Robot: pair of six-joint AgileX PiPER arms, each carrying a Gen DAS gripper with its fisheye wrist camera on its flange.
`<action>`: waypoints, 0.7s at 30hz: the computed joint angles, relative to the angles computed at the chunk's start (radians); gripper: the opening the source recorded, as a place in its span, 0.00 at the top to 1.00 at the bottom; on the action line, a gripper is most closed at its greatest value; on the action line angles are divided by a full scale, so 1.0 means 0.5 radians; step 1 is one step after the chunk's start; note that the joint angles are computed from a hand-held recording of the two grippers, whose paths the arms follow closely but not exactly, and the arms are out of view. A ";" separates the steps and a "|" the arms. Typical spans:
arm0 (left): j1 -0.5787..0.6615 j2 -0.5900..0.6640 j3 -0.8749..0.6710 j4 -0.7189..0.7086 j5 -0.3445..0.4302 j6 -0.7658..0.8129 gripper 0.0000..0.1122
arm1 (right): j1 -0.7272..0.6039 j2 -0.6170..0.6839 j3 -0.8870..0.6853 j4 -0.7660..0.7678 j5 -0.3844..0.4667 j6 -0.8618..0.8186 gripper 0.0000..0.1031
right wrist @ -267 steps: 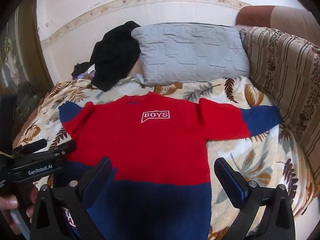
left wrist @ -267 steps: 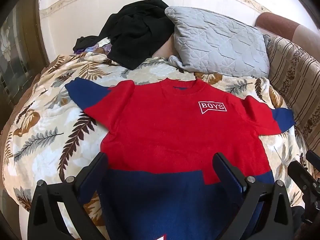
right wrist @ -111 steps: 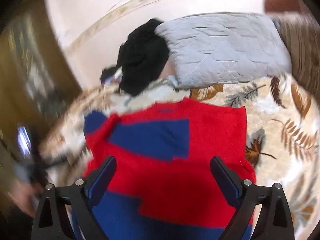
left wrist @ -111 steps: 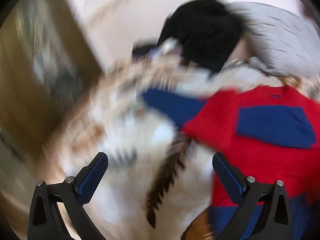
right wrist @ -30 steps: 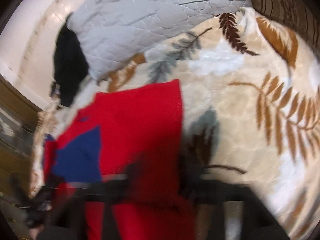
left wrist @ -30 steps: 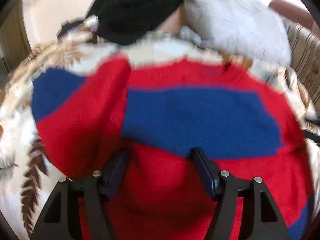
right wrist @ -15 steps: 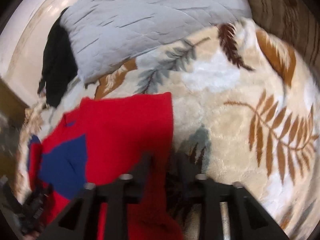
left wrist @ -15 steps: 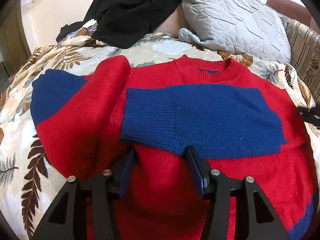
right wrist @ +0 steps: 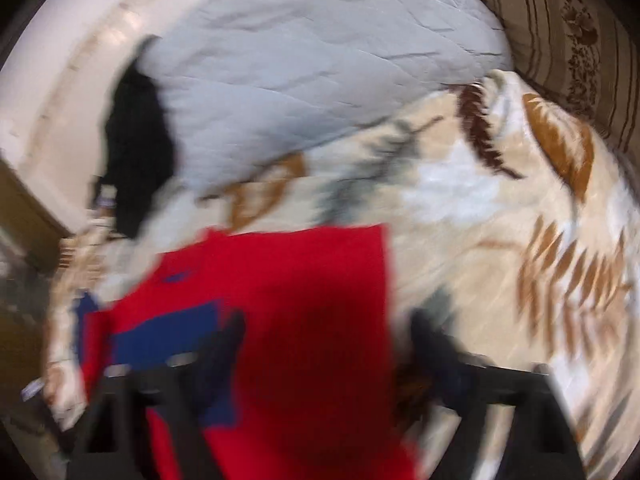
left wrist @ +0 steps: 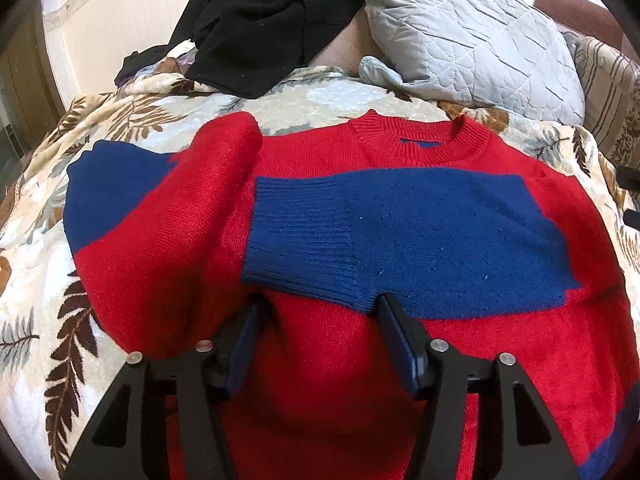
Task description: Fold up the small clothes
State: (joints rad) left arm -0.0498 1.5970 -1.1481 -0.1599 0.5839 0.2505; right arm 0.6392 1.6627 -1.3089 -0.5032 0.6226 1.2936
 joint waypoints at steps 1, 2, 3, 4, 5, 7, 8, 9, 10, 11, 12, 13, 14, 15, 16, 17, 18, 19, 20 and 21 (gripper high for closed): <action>0.020 -0.004 -0.020 -0.044 0.040 0.038 0.43 | 0.049 -0.018 0.017 -0.001 -0.043 -0.007 0.13; 0.047 -0.016 -0.041 -0.091 0.100 0.069 0.43 | 0.120 -0.042 0.084 -0.018 -0.091 0.018 0.13; 0.095 -0.047 -0.057 -0.174 0.173 0.120 0.43 | 0.146 -0.032 0.119 -0.023 -0.137 0.031 0.13; 0.168 -0.110 -0.036 -0.318 0.208 0.227 0.41 | 0.155 -0.009 0.180 -0.046 -0.203 0.082 0.13; 0.214 -0.151 -0.020 -0.399 0.225 0.288 0.39 | 0.141 0.018 0.210 -0.023 -0.206 0.086 0.14; 0.418 -0.264 -0.007 -0.672 0.322 0.528 0.34 | 0.133 0.050 0.286 -0.051 -0.244 0.216 0.14; 0.497 -0.289 -0.010 -0.762 0.353 0.611 0.32 | 0.175 0.016 0.298 -0.184 -0.223 0.339 0.14; 0.595 -0.305 -0.024 -0.848 0.384 0.683 0.28 | 0.231 -0.017 0.313 -0.379 -0.184 0.521 0.14; 0.706 -0.305 -0.051 -0.916 0.413 0.729 0.26 | 0.278 -0.055 0.342 -0.544 -0.166 0.678 0.14; 0.795 -0.287 -0.079 -0.968 0.429 0.752 0.25 | 0.313 -0.086 0.377 -0.743 -0.169 0.853 0.13; 0.904 -0.235 -0.126 -1.029 0.439 0.775 0.24 | 0.335 -0.081 0.390 -0.868 -0.161 0.954 0.08; 0.953 -0.182 -0.170 -1.033 0.442 0.760 0.24 | 0.336 -0.051 0.396 -0.918 -0.154 0.980 0.03; 1.005 -0.093 -0.260 -0.981 0.458 0.684 0.24 | 0.319 0.008 0.405 -0.887 -0.166 0.964 0.03; 1.046 -0.010 -0.347 -0.940 0.490 0.607 0.24 | 0.276 0.055 0.447 -0.849 -0.252 0.946 0.03; 1.117 0.098 -0.456 -0.952 0.542 0.541 0.24 | 0.264 0.054 0.486 -0.892 -0.310 0.990 0.03; 1.177 0.200 -0.562 -0.956 0.573 0.458 0.24 | 0.260 0.021 0.524 -1.014 -0.339 1.114 0.03; 1.219 0.283 -0.656 -0.944 0.601 0.383 0.24 | 0.240 0.005 0.540 -1.071 -0.375 1.178 0.02; 1.252 0.350 -0.733 -0.958 0.625 0.340 0.24 | 0.217 0.006 0.557 -1.087 -0.423 1.193 0.01; 1.286 0.424 -0.824 -0.987 0.653 0.304 0.24 | 0.210 0.012 0.569 -1.144 -0.451 1.251 0.00; 1.306 0.490 -0.908 -0.994 0.668 0.251 0.24 | 0.213 0.015 0.581 -1.216 -0.460 1.327 0.00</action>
